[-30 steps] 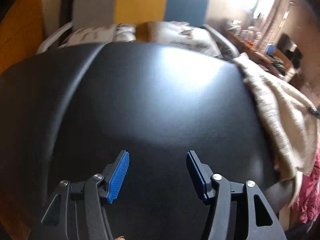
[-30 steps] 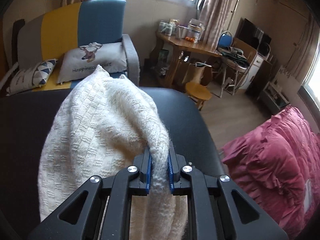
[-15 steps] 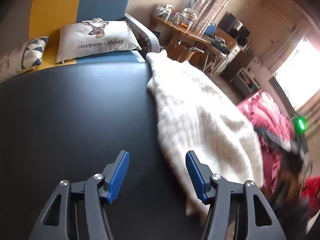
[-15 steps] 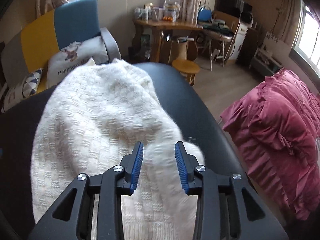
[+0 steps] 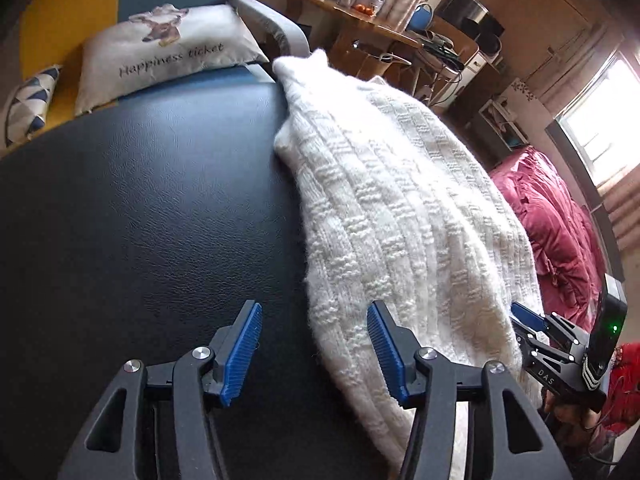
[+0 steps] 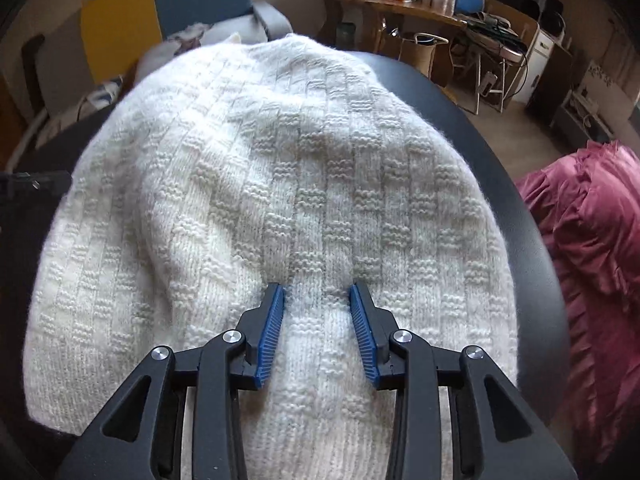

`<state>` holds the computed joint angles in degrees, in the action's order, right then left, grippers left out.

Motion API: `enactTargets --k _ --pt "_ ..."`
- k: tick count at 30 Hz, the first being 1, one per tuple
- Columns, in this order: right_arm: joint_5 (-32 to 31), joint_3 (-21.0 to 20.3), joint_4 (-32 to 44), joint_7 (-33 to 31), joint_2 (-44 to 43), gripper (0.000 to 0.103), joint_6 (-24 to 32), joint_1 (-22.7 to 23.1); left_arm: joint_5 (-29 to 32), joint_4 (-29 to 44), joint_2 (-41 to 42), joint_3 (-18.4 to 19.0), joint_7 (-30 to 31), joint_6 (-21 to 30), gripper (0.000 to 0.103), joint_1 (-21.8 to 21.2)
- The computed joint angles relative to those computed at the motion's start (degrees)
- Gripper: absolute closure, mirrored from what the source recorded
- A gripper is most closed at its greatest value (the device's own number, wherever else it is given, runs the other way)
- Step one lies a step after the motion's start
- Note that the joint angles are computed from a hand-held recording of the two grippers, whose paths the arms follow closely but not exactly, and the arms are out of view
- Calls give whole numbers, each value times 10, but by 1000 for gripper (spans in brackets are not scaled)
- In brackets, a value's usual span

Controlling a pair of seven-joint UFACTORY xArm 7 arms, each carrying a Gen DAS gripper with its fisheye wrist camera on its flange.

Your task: Fold clothes

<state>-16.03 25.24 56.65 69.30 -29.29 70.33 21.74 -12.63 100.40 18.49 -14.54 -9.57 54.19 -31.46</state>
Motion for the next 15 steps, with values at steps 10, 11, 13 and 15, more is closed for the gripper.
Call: enactTargets --k 10,11,13,15 --pt "-23 13 -17 16 -12 64 -14 -1 -84 -62 -33 -6 29 -46 49 38" --pt "-24 13 -18 16 -12 64 -16 -1 -96 -58 -28 -6 28 -40 49 43" --pt "-26 14 -18 16 -11 64 -16 -3 -97 -38 -12 -3 18 -26 49 44" --pt "-29 16 -15 20 -6 64 -14 -5 -106 -25 -1 -10 32 -23 49 46"
